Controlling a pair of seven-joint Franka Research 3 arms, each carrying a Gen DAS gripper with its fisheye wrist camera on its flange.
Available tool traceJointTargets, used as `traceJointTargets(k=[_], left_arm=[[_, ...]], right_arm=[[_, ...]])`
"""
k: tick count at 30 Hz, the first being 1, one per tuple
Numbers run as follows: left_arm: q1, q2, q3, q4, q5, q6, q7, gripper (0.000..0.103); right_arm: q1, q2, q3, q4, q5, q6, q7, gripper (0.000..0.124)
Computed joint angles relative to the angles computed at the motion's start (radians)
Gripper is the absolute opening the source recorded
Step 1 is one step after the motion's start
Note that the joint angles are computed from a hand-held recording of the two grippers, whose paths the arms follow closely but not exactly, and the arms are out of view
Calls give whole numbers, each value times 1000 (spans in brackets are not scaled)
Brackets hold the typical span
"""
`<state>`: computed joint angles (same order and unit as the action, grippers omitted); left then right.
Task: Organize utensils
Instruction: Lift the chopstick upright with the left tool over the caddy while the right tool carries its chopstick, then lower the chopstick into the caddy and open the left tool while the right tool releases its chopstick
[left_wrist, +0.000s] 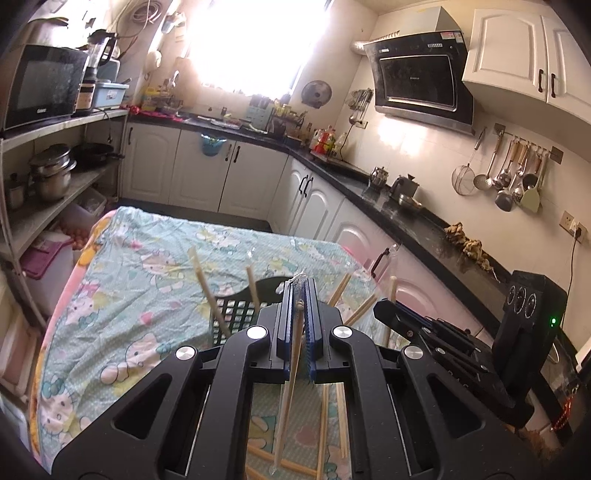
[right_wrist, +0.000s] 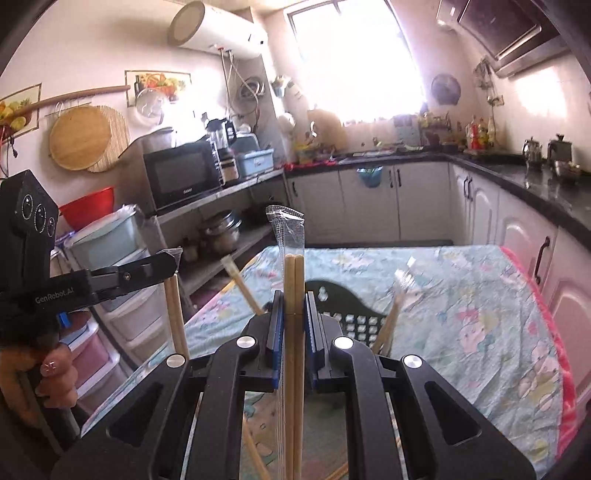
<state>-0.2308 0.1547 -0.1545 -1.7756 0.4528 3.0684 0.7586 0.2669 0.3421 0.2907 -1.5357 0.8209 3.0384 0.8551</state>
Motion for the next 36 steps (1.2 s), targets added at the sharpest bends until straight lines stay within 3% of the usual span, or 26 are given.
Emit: traceJointTargets(k=[5, 11, 17, 23, 29, 32, 36], left_arm=[[-31, 29, 36, 59, 67, -6, -60, 3], [-68, 68, 86, 157, 180, -26, -150, 3], [-112, 113, 159, 267, 346, -38, -306, 3], [-126, 153, 194, 358, 486, -64, -429, 3], [-143, 195, 223, 439, 646, -97, -574, 3], [-141, 215, 230, 464, 711, -96, -641, 3], [-131, 232, 228, 475, 755, -87, -688, 3]], right_arm=[[-31, 34, 59, 40, 36, 95, -81, 11], [-134, 102, 222, 117, 62, 188, -182, 11], [-161, 170, 292, 194, -28, 260, -165, 11], [-155, 246, 328, 275, -154, 351, -129, 11], [-119, 330, 318, 369, -274, 431, -76, 11], [-79, 358, 267, 414, -290, 436, -44, 11], [-1, 385, 151, 469, -271, 431, -6, 11]])
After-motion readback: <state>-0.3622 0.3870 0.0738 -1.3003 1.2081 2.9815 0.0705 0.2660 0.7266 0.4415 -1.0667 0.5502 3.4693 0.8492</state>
